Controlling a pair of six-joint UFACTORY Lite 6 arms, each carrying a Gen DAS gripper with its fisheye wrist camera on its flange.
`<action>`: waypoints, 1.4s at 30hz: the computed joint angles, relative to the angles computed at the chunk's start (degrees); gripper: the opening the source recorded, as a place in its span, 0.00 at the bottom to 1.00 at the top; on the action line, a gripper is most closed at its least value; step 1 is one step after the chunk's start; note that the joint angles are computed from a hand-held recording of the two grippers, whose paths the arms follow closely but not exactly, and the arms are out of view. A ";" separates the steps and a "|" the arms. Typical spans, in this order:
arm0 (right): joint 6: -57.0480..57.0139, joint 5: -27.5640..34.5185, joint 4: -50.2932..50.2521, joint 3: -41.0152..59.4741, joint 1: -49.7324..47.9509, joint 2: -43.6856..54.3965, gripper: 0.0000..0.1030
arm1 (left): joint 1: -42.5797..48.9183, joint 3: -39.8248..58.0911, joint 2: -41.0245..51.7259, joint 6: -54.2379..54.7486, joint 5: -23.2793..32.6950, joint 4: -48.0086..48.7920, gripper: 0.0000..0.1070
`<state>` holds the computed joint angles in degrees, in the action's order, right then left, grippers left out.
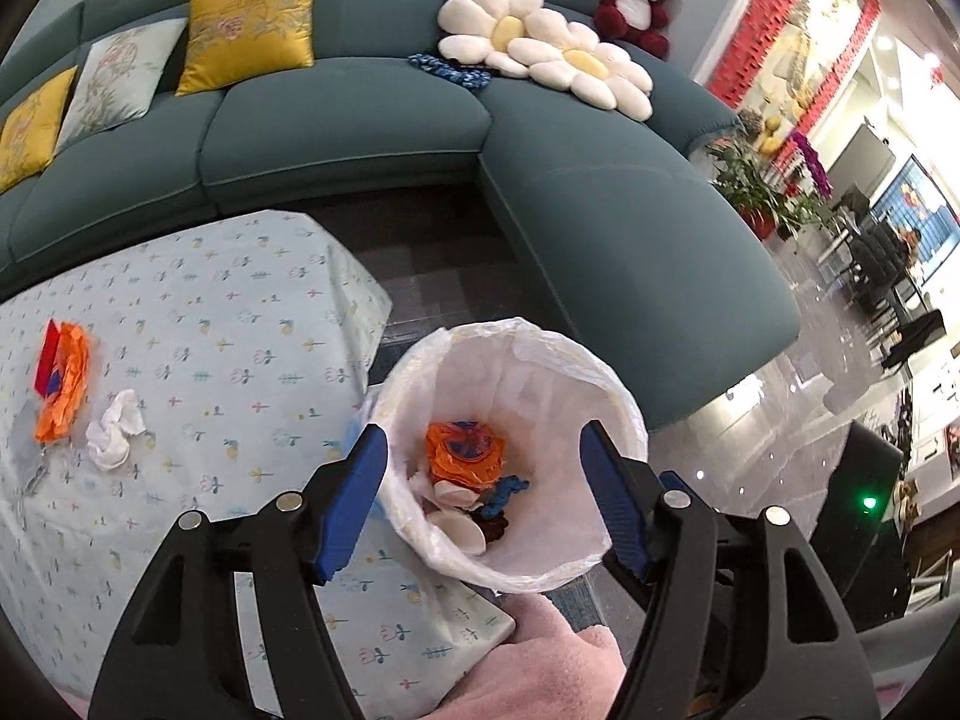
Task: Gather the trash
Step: 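Move both open tools back over the table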
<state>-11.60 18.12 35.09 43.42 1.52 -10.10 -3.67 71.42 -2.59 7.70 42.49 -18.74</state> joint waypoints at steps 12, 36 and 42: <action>29.69 0.33 -25.24 3.45 12.81 -1.60 0.66 | 16.20 -3.74 -4.36 11.75 4.14 -7.98 0.59; 71.70 9.71 -61.12 24.43 43.21 15.17 0.66 | 51.59 3.55 6.76 32.79 15.18 -18.26 0.60; 74.04 11.91 -62.57 32.14 48.37 22.53 0.66 | 58.68 7.89 13.20 36.25 14.24 -17.66 0.60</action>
